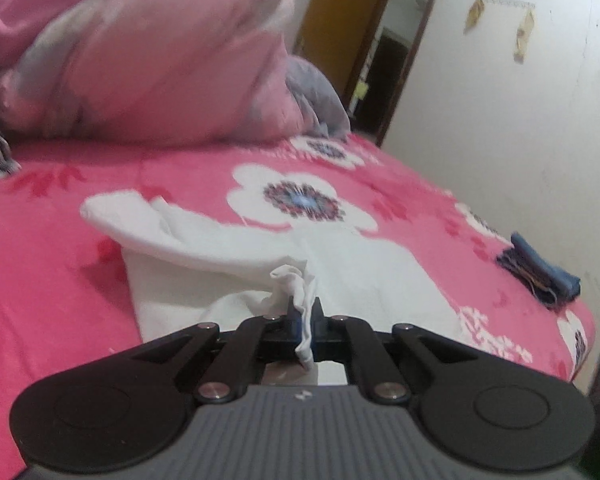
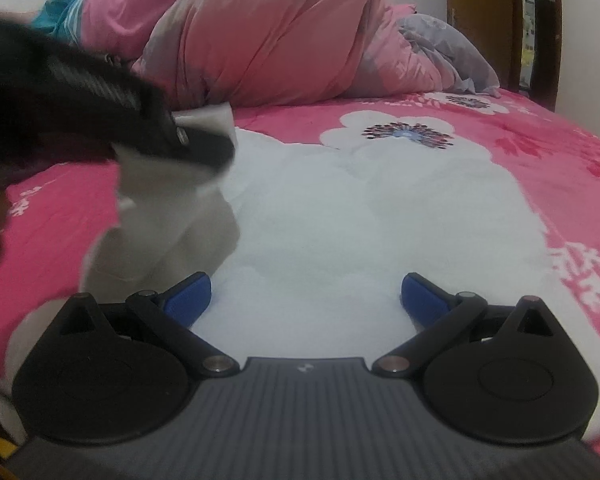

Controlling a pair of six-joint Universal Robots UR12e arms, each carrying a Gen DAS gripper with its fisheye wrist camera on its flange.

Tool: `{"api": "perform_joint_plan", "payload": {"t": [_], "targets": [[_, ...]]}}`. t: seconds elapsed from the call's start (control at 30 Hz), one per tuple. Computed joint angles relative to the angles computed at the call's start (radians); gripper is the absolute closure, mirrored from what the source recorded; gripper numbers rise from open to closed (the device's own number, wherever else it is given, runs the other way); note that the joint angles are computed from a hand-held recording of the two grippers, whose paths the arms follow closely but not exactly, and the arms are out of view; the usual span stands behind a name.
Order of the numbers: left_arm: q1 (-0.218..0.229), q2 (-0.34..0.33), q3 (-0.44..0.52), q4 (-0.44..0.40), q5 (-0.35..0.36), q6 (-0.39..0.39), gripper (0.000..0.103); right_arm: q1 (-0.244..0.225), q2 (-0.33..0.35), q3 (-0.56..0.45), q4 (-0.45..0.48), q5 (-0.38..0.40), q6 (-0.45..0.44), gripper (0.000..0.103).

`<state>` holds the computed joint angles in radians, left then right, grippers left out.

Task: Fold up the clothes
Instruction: 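Pinch the shirt hem with the left gripper and lift it while the right gripper pinches the shirt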

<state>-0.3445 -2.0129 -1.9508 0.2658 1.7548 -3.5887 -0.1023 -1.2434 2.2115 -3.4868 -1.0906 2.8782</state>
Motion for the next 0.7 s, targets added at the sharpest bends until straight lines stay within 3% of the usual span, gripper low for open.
{"api": "perform_joint_plan", "payload": {"t": [0.17, 0.33, 0.47, 0.6, 0.7], "targets": [[0.01, -0.015, 0.004, -0.022, -0.043, -0.006, 0.1, -0.05, -0.048, 0.031, 0.042, 0.023, -0.016, 0.001], [0.01, -0.025, -0.001, -0.03, -0.064, -0.005, 0.1, -0.111, -0.089, 0.045, 0.061, 0.092, 0.033, 0.001], [0.006, -0.037, -0.006, -0.014, -0.06, -0.005, 0.099, -0.156, -0.085, -0.002, 0.103, 0.252, 0.133, 0.001], [0.004, -0.041, -0.008, -0.003, -0.061, -0.009, 0.097, -0.16, -0.062, -0.077, 0.207, 0.407, 0.25, 0.003], [0.008, -0.035, -0.012, 0.0, -0.091, -0.004, 0.081, -0.154, -0.05, -0.091, 0.229, 0.444, 0.324, 0.004]]}}
